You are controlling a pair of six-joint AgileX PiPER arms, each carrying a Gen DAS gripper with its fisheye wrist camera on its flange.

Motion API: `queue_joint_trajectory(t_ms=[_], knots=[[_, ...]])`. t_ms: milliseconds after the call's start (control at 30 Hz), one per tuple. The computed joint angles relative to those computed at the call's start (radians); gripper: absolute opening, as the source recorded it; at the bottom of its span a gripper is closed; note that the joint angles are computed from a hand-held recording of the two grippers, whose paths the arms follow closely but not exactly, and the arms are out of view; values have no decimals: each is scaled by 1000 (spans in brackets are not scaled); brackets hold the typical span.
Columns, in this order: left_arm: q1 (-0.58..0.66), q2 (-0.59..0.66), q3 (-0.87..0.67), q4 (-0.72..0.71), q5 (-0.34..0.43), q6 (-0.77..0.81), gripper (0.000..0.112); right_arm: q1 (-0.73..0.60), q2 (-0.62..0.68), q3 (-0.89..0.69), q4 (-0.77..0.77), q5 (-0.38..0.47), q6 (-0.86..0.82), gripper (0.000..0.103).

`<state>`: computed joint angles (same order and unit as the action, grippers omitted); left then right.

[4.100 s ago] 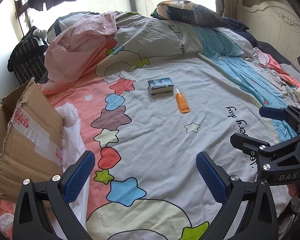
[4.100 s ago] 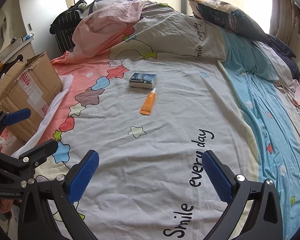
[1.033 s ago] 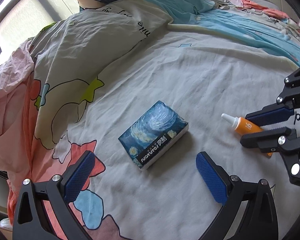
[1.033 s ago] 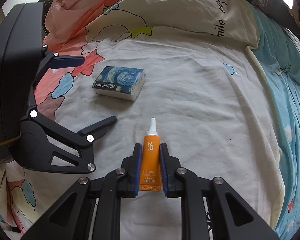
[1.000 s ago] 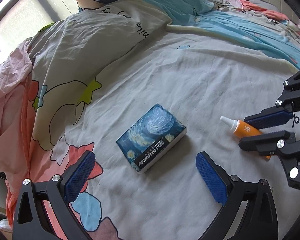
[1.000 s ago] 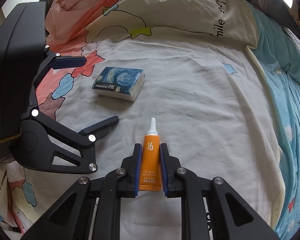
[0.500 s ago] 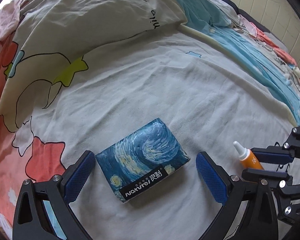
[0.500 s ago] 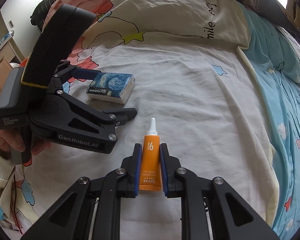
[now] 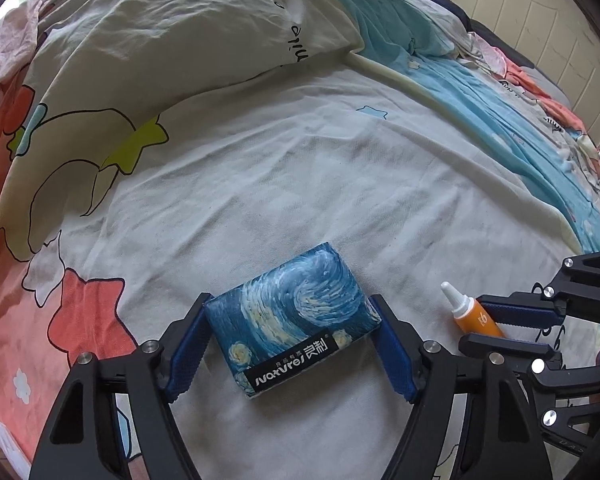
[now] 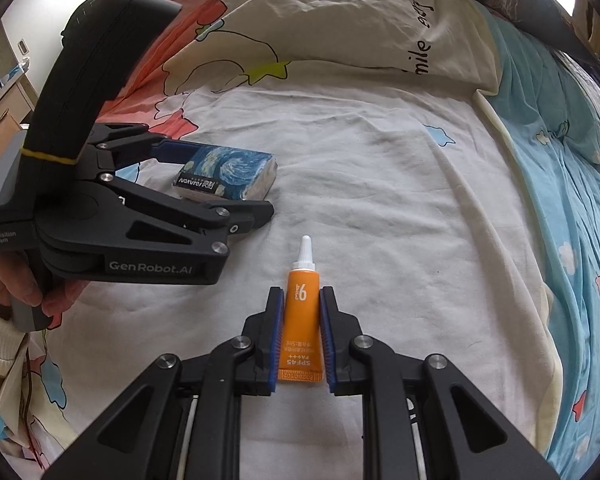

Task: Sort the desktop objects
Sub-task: 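Grasp the Starry Night tissue pack with the left gripper while the right gripper holds the tube, then lift the tissue pack with the left gripper while the right gripper lifts the orange tube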

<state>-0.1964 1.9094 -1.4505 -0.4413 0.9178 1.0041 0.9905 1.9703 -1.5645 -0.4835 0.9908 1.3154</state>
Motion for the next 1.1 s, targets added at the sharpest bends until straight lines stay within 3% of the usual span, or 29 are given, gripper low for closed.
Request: queue_joint_trajectory(t_ms=[133, 600, 933, 1100], knots=[[9, -12, -2, -9, 43, -9, 77, 3, -11, 17, -10, -6, 13, 16], [39, -158, 142, 11, 28, -26, 77, 23, -37, 26, -12, 3, 24, 16], [65, -349, 290, 50, 35, -13, 77, 97, -80, 53, -21, 21, 92, 16], [72, -459, 333, 42, 87, 6, 77, 142, -138, 111, -23, 39, 159, 16]])
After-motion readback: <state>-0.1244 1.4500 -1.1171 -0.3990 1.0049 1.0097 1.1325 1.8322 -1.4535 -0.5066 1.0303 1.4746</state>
